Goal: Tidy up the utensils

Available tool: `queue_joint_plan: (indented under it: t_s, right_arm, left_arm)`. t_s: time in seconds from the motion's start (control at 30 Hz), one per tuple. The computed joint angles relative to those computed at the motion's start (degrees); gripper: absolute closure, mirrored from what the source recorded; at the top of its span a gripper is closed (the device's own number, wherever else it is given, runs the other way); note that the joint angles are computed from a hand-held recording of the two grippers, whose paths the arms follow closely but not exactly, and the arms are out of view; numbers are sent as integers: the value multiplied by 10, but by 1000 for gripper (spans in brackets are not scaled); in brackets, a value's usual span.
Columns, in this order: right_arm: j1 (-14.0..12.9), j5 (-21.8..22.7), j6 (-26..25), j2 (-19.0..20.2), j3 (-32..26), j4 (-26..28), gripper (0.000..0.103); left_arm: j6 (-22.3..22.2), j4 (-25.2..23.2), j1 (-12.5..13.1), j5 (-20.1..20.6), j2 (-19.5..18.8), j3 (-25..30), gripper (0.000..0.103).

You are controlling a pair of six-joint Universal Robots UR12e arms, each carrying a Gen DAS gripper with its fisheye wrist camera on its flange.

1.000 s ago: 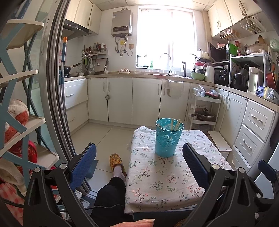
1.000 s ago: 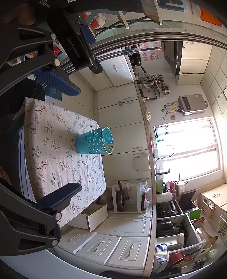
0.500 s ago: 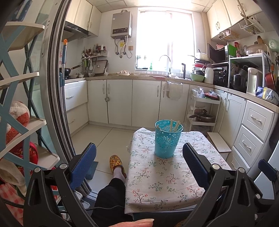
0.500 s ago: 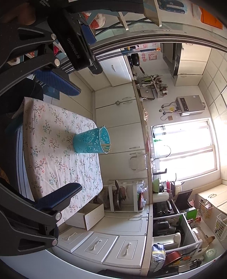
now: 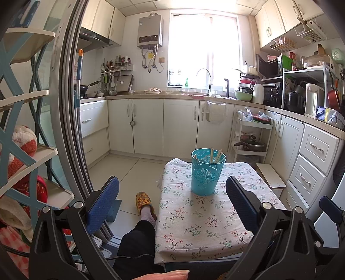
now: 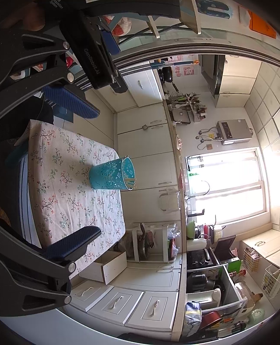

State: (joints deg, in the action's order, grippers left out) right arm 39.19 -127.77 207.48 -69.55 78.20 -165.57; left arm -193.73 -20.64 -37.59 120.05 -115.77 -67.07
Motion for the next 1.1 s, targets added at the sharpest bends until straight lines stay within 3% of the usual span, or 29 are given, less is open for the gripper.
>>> queue_joint_plan:
  t_s: [1.1]
  right_arm:
    - [-4, 11, -9, -1, 1, 9, 7]
  left_arm:
    - [24, 1, 3, -7, -2, 3, 8]
